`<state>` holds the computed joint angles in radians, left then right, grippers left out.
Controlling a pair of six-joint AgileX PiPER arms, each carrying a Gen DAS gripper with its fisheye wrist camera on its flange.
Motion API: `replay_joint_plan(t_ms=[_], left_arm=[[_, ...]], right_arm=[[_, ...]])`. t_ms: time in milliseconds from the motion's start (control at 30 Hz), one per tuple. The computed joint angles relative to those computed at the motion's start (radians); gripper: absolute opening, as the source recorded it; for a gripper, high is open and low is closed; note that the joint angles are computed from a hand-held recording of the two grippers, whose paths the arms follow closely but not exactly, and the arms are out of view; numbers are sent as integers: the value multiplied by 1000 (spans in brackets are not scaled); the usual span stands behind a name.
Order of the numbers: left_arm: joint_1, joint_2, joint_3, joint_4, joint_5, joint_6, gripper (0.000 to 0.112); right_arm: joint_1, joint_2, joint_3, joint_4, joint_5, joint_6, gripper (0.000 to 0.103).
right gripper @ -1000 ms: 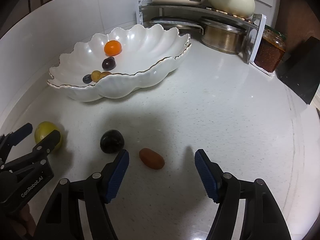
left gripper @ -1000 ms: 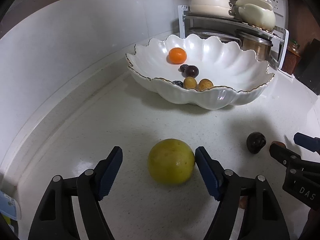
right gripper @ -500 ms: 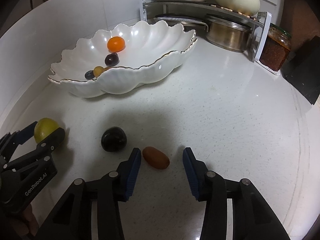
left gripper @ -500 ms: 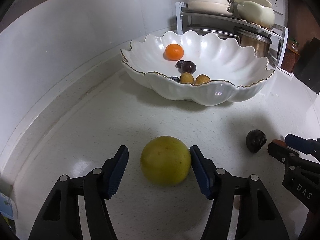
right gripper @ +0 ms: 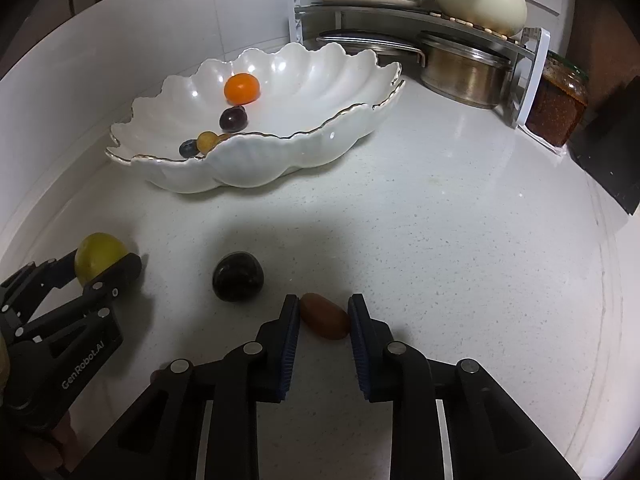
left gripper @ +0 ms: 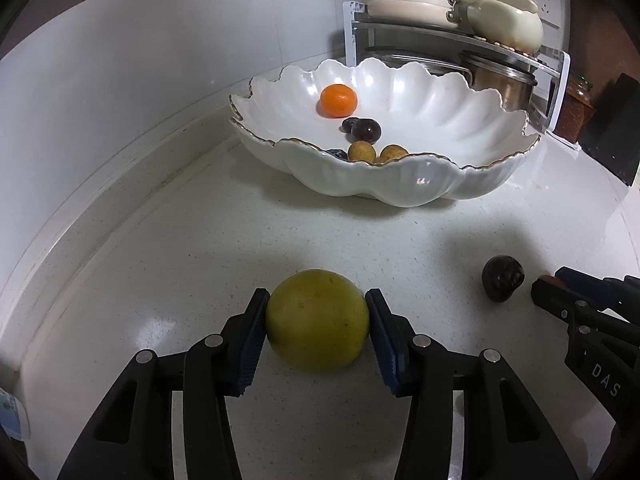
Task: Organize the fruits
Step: 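Close left tool on the yellow-green fruit while right tool closes on the date, then lift and carry the yellow-green fruit with left tool while right tool carries the date over the bowl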
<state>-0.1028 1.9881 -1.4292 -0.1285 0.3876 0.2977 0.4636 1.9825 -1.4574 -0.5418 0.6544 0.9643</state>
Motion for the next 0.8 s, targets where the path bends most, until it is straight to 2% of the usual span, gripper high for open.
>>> replay_joint_plan(t_ms=[467,800], left_arm=[[4,-21,11,-10,12,5,48],[0,-48,-11,-17,50,1,48]], right_arm=[[4,-24,8,-10,9,9,26],[2,-60,9,-24,25,13,26]])
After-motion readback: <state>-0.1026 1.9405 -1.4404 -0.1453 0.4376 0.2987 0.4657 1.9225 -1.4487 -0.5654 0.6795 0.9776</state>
